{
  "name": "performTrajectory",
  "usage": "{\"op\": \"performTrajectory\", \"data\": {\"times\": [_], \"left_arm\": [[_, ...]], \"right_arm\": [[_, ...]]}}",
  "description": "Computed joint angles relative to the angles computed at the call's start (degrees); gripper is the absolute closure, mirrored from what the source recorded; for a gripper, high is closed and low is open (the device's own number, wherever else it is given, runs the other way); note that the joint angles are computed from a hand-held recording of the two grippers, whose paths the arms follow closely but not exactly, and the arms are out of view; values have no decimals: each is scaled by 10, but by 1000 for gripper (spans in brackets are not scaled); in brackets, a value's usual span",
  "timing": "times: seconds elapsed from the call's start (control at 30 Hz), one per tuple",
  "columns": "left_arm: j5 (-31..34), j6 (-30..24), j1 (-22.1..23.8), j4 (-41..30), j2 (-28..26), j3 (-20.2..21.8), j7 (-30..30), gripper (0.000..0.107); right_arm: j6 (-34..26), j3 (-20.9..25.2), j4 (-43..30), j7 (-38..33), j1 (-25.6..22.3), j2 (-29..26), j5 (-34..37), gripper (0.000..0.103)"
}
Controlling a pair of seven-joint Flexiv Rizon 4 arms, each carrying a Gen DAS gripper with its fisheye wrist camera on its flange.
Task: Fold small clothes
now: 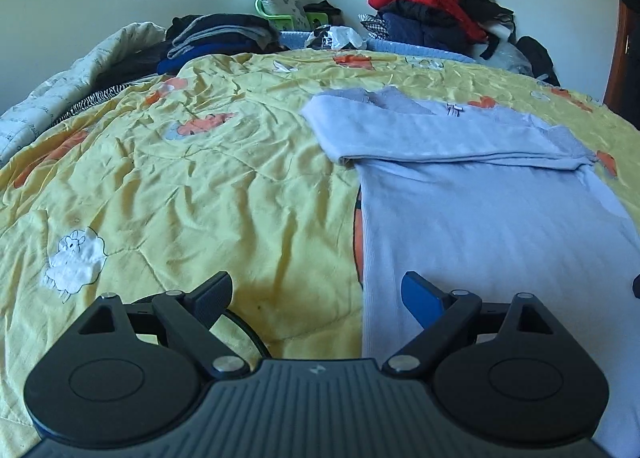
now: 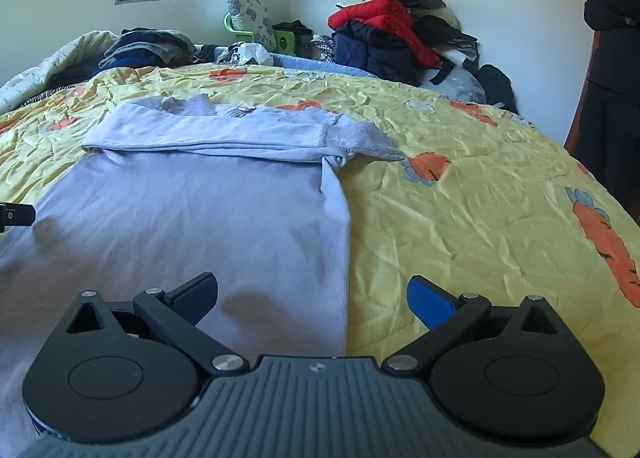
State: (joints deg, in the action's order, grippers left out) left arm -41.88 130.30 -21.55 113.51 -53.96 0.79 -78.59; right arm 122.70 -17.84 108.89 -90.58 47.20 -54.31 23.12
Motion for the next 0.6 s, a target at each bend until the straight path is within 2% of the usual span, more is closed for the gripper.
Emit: {"op": "performTrajectory", "data": {"times": [0.13, 0.23, 0.33, 0.6], "left_arm": [[-24, -11, -24, -9, -6, 15, 33, 14], [-18, -10, -26, -6, -3, 16, 50, 14], [-32, -7, -37, -2, -2, 17, 66, 14], [-36, 13, -35, 24, 7, 5, 74, 14]], "right_arm": [[-20, 7, -5, 13, -10, -2, -6, 1], [-11, 14, 4, 18, -15, 3, -18, 1], [-7, -7, 16, 6, 8, 2, -8, 1], [25, -16, 48, -12, 31, 13, 30, 1]]}}
